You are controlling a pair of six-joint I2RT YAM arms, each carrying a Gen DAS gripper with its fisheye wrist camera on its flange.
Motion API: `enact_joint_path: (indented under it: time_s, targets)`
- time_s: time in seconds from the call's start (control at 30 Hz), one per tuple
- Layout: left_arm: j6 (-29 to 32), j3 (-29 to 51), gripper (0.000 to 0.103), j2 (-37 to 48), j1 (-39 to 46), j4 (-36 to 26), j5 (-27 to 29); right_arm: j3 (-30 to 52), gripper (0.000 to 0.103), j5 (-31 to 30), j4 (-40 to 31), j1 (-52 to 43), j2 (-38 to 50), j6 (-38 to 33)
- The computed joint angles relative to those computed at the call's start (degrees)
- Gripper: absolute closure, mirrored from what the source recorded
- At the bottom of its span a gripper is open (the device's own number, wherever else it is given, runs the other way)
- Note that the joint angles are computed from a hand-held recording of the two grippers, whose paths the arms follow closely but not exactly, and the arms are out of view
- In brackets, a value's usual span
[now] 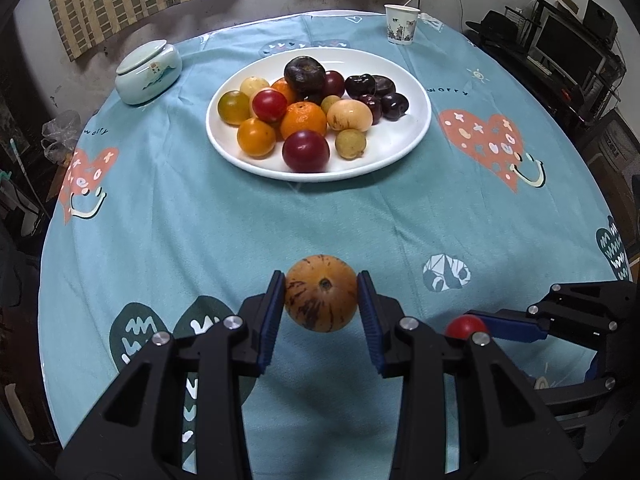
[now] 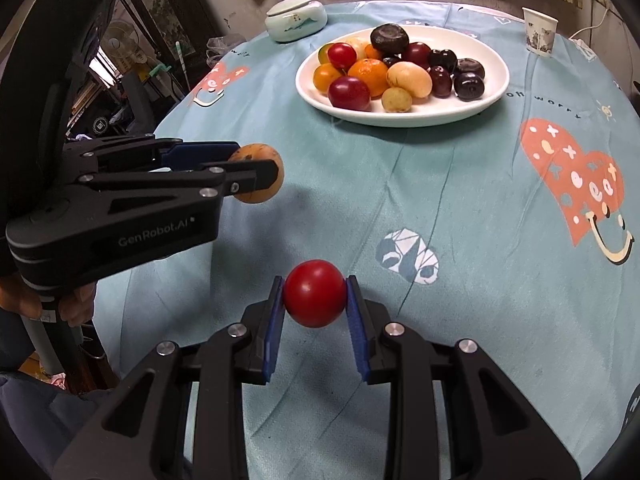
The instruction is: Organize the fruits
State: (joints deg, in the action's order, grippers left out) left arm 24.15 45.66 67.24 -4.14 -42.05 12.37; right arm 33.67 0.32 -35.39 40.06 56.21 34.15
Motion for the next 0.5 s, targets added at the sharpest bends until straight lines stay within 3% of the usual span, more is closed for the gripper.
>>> enact_joint_path:
  time_s: [0.5]
  targets:
    - [-1.66, 1.73, 0.066, 4.10, -2.85, 1.73, -0.98, -0.70, 0.073, -4.19, 2.63, -4.07, 2.81, -3.08]
